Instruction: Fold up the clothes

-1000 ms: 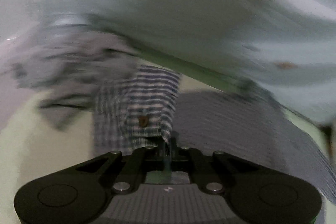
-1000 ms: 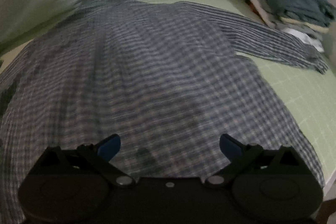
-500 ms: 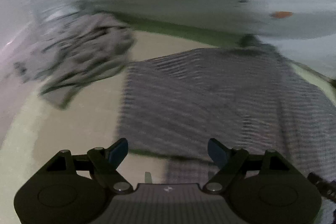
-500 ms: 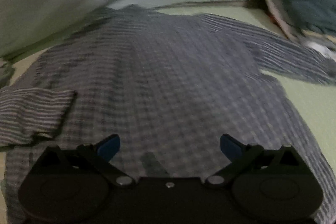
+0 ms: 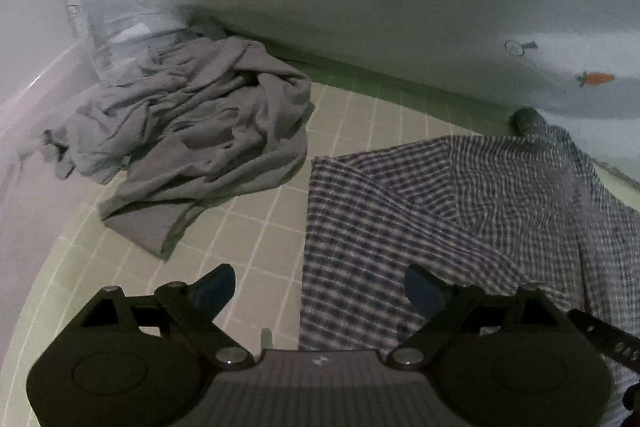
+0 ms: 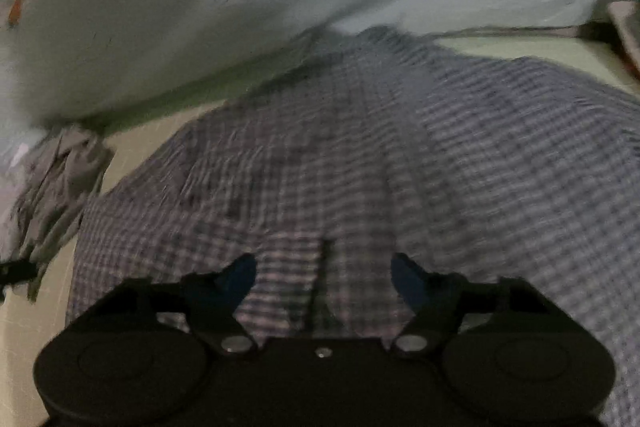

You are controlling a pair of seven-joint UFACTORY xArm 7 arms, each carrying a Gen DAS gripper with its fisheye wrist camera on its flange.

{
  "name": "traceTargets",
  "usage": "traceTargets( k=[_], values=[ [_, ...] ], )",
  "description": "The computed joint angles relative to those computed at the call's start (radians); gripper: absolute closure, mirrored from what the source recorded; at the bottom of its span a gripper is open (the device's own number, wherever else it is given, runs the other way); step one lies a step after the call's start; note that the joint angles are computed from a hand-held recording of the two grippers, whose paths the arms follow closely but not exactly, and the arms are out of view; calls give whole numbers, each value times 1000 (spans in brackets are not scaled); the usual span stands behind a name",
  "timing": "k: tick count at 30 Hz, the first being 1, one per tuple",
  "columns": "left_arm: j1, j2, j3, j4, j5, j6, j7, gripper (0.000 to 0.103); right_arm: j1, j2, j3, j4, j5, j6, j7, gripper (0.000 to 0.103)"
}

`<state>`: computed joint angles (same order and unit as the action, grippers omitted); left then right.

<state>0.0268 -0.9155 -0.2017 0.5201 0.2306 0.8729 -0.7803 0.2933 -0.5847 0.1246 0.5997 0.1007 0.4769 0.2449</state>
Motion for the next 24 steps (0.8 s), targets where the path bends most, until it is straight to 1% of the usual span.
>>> traceTargets(
  k=[3,7,8,9,11,15,18,22,23,24],
  values=[
    [4,21,0,-9,-1,-4,-7,11,33,33,-9,8,15,8,-37,49],
    [2,48,8,-17,-18,-4,-29,11,52,63,-30,17,44,27,-81,57],
    [1,55,9,-18,-21,-4,-34,11,57,63,-35,15,51,27,-98,62],
    [0,67,6,-15,-20,-5,-38,11,61,63,-41,15,56,26,-118,77],
    [-1,87,1,-7,-14,-10,-44,11,65,65,-51,19,65,26,-156,102],
    [8,152,-16,34,20,-44,-60,11,57,40,-77,24,87,-35,-218,103],
    [18,207,-36,78,61,-77,-78,11,1,38,-91,50,62,-103,-244,103],
    [29,277,-73,155,114,-62,-137,11,-97,105,-133,108,38,-194,-250,103],
    [25,290,-75,170,118,-54,-152,11,-113,126,-150,125,43,-208,-252,103],
    [21,304,-76,185,120,-44,-171,11,-98,148,-191,147,78,-195,-270,103]
  ],
)
